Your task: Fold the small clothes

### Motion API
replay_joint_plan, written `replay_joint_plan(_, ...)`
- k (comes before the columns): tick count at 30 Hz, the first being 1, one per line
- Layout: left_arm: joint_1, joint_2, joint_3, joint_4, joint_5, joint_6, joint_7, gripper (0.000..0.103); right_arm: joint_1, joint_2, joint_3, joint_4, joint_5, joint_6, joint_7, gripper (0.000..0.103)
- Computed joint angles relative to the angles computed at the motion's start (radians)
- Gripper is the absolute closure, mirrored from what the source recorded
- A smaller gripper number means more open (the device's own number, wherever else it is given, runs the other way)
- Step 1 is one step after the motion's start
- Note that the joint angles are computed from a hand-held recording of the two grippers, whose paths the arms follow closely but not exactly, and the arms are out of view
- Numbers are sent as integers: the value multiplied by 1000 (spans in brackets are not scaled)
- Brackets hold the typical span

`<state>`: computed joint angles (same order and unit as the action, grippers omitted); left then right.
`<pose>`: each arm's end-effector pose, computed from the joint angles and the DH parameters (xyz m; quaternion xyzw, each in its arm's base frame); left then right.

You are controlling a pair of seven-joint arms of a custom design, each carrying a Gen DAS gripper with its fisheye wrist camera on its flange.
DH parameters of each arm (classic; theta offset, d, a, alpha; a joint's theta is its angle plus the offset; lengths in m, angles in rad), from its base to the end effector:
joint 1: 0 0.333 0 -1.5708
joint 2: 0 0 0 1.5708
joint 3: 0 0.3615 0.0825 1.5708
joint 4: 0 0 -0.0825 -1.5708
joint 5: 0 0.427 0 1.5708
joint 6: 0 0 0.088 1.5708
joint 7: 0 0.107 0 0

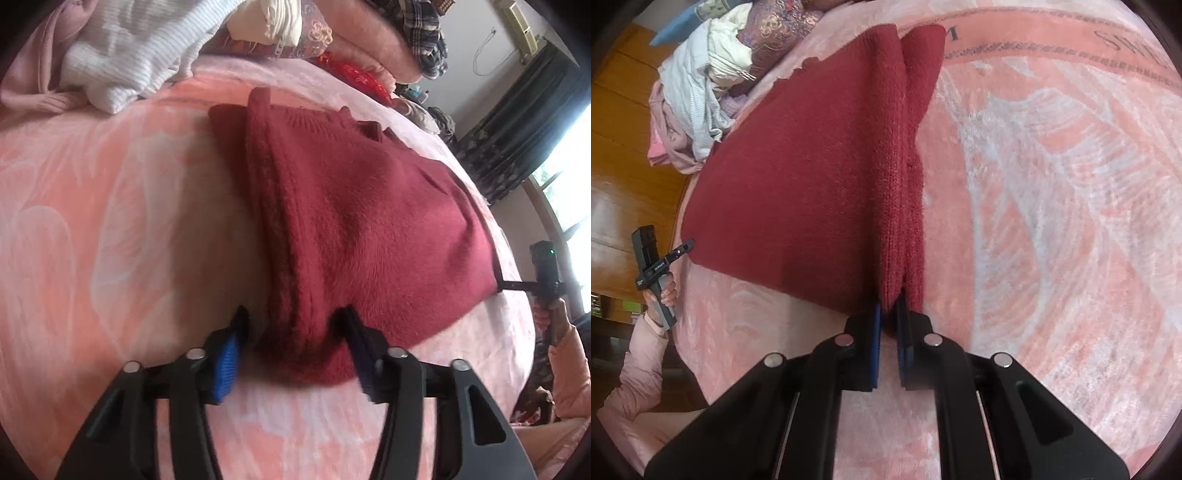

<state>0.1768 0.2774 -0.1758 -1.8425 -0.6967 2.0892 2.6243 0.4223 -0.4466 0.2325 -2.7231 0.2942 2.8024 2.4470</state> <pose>0.6762 -0.0229 0.4099 0.4087 -0.8558 0.3022 0.0959 0.3464 0.2485 0.4270 -0.5055 0.8227 0.0266 0.2588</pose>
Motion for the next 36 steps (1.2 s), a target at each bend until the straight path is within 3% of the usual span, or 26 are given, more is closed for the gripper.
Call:
replay_joint_plan(1, 7, -7, 1, -5, -10, -7, 9, 34, 11, -16, -8, -12, 12, 18, -7, 92)
replay_joint_plan(3, 17, -11, 3, -6, -34, -28, 18, 33, 6, -32, -4, -21, 17, 31, 0, 88)
replay_joint_plan(6, 20, -6, 8, 4, -44, -80, -10, 33, -18, -52, 13, -16, -14, -6, 9, 70)
replay_joint_plan(8, 8, -29, 6, -25, -36, -42, 16, 33, -40, -32, 27, 5, -42, -16, 18, 60)
replay_joint_plan(11, -12, -59, 3, -61, -48, 17, 59, 33, -36, 21, 17, 39, -52, -22, 4, 58)
replay_joint_plan(12, -19, -68, 2, -72, -51, 31, 69, 33, -41, 32, 23, 46, -66, -30, 6, 58)
replay_joint_plan(13, -26, -76, 2, -81, -53, 49, 77, 33, -46, 34, 29, 49, -79, -37, 14, 66)
replay_joint_plan(14, -32, -87, 2, -95, -61, 70, 93, 33, -50, 31, 34, 48, -92, -44, 21, 81)
replay_joint_plan(15, -37, -95, 3, -105, -69, 84, 106, 40, -51, 29, 35, 48, -100, -46, 26, 90)
replay_joint_plan(16, -49, -103, 5, -116, -51, 103, 103, 60, -36, 16, 24, 37, -91, -35, 15, 94)
replay_joint_plan(19, -62, -100, 15, -112, -9, 108, 87, 75, -11, -28, 9, 19, -76, -33, -11, 97)
replay_joint_plan(23, -40, -52, 27, -52, -9, 23, 26, 75, 10, -10, 1, 31, -57, -119, -43, 98)
replay_joint_plan(26, -37, -40, 21, -48, 16, 32, 6, 68, 29, 21, -21, 18, -7, -81, -63, 98)
replay_joint_plan(30, -38, -49, 13, -64, 31, 60, -5, 60, 20, 10, -12, 28, -22, -100, -82, 95)
replay_joint_plan(31, -38, -52, 14, -63, 38, 60, -14, 51, 12, 3, -4, 32, -35, -109, -79, 92)
replay_joint_plan(33, -38, -65, 18, -65, 47, 71, -41, 42, 16, -16, -8, 25, -26, -86, -84, 88)
replay_joint_plan(36, -28, -90, 21, -63, 2, 95, -39, 30, -30, -42, 17, 46, -74, -126, -50, 73)
